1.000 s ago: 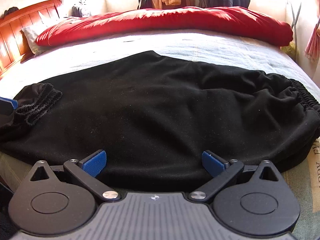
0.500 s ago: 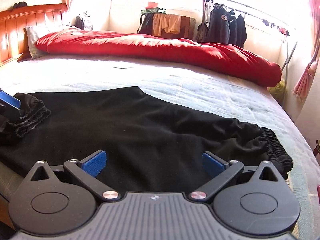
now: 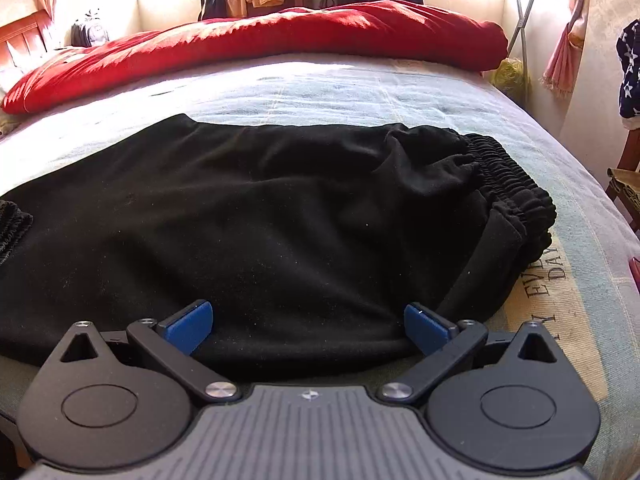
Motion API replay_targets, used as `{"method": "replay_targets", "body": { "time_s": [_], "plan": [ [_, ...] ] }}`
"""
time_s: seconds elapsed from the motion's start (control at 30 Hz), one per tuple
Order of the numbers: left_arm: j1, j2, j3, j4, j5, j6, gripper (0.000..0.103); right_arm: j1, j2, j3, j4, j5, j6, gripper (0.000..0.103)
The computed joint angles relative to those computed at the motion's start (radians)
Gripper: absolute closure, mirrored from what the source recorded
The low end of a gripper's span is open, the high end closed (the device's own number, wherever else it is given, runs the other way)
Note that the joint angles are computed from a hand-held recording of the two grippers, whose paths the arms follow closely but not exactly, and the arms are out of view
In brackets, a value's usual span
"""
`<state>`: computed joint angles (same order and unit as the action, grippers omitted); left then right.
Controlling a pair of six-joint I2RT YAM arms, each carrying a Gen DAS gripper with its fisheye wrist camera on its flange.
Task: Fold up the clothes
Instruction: 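Sweep both open tools across the folded pants to smooth them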
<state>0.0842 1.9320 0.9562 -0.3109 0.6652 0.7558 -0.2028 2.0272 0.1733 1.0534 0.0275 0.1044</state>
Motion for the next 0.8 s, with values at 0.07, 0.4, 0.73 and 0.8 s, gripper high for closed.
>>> {"method": "replay_targets", "body": {
  "time_s": [0.07,0.4,0.73,0.8],
  "plan": [
    [0.000,-0.003,0.000,0.001,0.003,-0.003,0.007,-0.020,-0.089,-0.010,-0.046,-0.017,0.000,0.000],
    [0.012,-0.020,-0.005,0.005,-0.019,-0.016,0.007,-0.071,-0.158,0.186,-0.259,-0.041,-0.066,0.000],
    [0.019,0.004,0.007,0.017,-0.052,-0.035,0.007,-0.128,0.037,0.286,-0.275,-0.107,-0.012,0.000],
    [0.016,0.007,0.004,0.026,-0.057,-0.040,0.007,-0.132,0.043,0.267,-0.240,-0.114,-0.026,0.000]
  ]
}}
